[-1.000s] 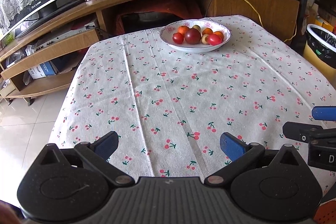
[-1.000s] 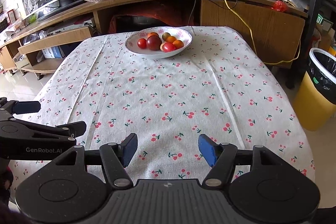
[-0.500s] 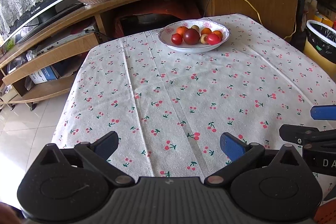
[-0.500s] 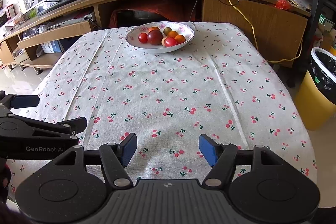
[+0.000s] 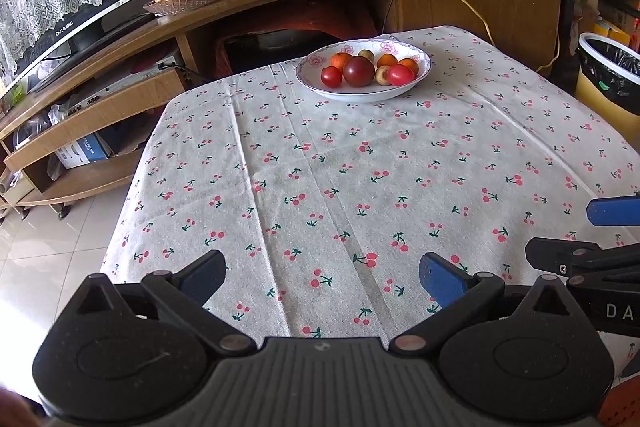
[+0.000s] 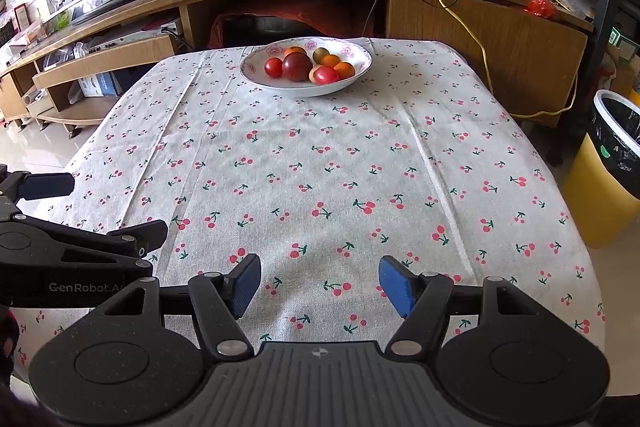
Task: Organize fruits
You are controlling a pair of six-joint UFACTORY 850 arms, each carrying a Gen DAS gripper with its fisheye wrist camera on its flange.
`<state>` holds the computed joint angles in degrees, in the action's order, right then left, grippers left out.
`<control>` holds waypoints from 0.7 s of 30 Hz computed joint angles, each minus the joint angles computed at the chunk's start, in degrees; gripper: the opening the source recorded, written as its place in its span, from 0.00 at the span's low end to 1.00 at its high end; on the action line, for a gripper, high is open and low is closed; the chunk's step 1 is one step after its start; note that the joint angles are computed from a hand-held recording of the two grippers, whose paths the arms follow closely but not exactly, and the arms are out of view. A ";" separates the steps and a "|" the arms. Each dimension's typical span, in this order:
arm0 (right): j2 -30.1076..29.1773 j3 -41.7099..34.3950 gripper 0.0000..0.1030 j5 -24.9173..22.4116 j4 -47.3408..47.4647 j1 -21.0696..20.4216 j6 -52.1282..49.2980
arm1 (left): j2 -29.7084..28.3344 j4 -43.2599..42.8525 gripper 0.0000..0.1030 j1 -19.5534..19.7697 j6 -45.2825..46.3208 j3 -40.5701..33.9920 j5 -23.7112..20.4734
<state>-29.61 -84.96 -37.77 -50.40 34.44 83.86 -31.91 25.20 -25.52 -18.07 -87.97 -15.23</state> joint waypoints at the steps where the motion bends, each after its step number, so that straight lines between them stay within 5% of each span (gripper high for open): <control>1: -0.01 0.00 0.60 0.04 0.03 0.00 -0.05 | 0.02 0.01 1.00 -0.04 0.07 0.04 0.02; 21: -0.12 -0.05 0.60 0.07 0.28 0.12 -0.38 | 0.18 2.49 1.00 -0.24 -1.73 0.52 0.52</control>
